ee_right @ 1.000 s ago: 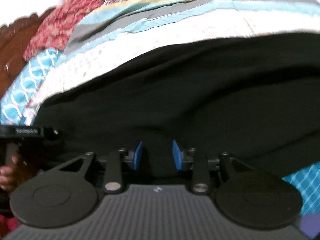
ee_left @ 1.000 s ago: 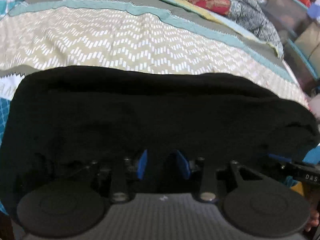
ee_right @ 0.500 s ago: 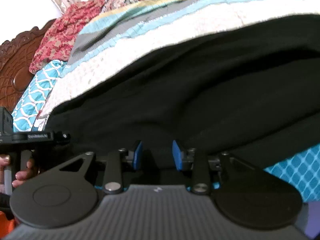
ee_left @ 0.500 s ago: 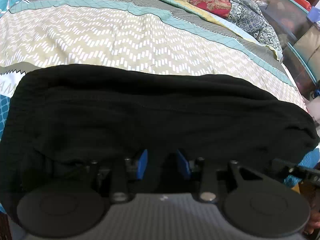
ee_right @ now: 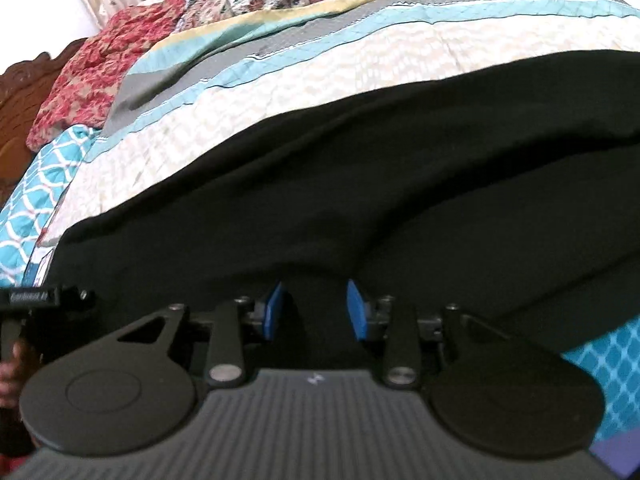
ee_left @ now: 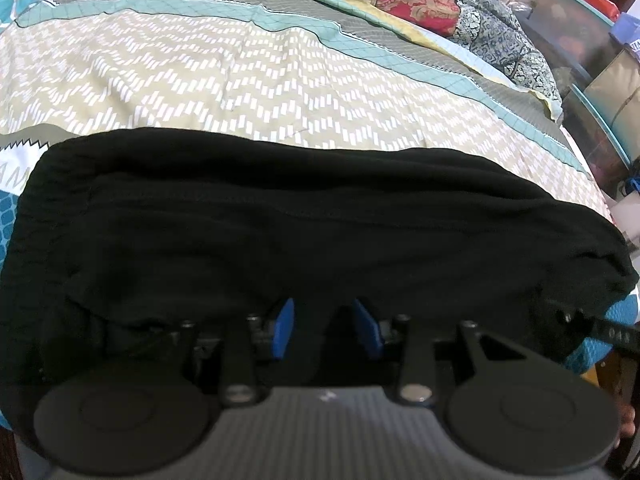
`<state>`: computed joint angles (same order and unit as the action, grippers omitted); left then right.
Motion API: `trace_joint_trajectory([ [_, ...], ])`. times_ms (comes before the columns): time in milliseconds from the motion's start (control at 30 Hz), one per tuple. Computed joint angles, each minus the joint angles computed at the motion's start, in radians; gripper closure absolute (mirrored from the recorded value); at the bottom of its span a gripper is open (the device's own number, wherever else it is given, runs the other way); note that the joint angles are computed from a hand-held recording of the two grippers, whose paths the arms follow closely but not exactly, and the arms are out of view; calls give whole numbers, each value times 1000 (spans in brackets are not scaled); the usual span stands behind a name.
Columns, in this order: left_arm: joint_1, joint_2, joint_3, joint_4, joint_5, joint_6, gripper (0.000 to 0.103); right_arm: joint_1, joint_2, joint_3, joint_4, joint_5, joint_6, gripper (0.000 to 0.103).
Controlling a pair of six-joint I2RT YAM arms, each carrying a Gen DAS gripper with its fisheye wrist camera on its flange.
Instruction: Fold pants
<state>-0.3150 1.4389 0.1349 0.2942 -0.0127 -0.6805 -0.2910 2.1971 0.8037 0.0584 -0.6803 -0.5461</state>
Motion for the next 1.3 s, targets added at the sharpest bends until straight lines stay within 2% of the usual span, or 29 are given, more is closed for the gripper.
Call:
trace_joint_trajectory([
  [167, -12, 13, 10, 0, -4, 3, 60, -62, 15, 57, -118, -35, -62, 65],
  [300, -19, 14, 13, -4, -11, 9, 60, -53, 16, 66, -124, -35, -42, 65],
  [467, -21, 13, 14, -4, -8, 1, 60, -98, -8, 60, -167, -38, -109, 65],
  [733, -2, 21, 12, 4, 6, 18, 59, -135, -44, 70, -119, -69, -27, 62],
  [867, -1, 22, 12, 5, 8, 19, 59, -99, 0, 75, -89, 6, -20, 62],
  [933, 3, 19, 11, 4, 12, 22, 59, -95, -10, 57, -69, 6, -21, 60],
  [1133, 4, 21, 8, 11, 16, 29, 57, -108, -36, 72, -121, -11, -22, 60],
  [1300, 2, 17, 8, 7, 14, 27, 57, -147, -84, 18, -48, -32, 3, 60],
])
